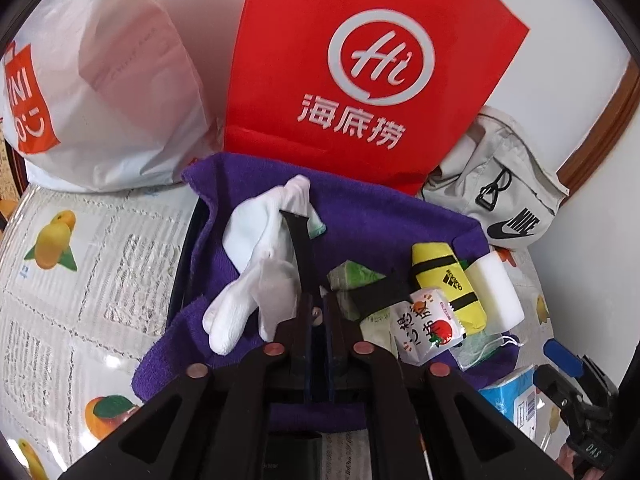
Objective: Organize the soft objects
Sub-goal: 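Open the right tool to release the snack packet on the towel and withdraw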
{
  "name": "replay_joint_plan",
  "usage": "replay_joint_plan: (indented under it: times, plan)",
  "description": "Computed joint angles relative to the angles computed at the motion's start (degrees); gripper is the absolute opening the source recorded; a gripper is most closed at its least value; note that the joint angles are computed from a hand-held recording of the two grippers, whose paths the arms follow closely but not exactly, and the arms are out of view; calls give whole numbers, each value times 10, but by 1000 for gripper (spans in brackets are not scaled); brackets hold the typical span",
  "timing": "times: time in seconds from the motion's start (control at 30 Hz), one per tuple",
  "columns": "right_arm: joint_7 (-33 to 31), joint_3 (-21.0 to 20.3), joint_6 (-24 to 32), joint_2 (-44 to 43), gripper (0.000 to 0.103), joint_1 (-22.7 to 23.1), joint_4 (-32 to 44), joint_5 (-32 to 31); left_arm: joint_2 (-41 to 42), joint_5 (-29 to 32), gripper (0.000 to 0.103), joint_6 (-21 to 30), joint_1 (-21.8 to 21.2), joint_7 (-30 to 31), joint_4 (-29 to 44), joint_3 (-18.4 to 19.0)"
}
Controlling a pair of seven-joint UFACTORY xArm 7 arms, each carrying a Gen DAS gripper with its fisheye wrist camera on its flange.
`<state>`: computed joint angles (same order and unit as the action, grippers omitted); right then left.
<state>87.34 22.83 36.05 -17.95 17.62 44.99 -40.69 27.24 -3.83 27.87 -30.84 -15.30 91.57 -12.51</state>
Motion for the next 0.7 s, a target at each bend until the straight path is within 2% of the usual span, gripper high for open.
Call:
replay_joint_plan:
  times: [0.1,0.2,0.4,0.57,0.7]
  plan:
    - [-1,5,11,-3,63,5,2,2,-8,2,25,-1,-2,-9,-10,5]
    - [-2,14,33,-10,63,13,7,4,-29,17,26,-4,-7,-20,-31,11]
    - [13,32,54,-39,63,25,8,16,-94,61,39,-9,-16,-49,-95,20]
    - [30,67,113,-49,71,34,31,16,-168,102,49,-16,-15,-85,-168,19]
    - [38,91,171,-56,81,50,51,18,-229,117,56,-24,-5,-98,-224,5]
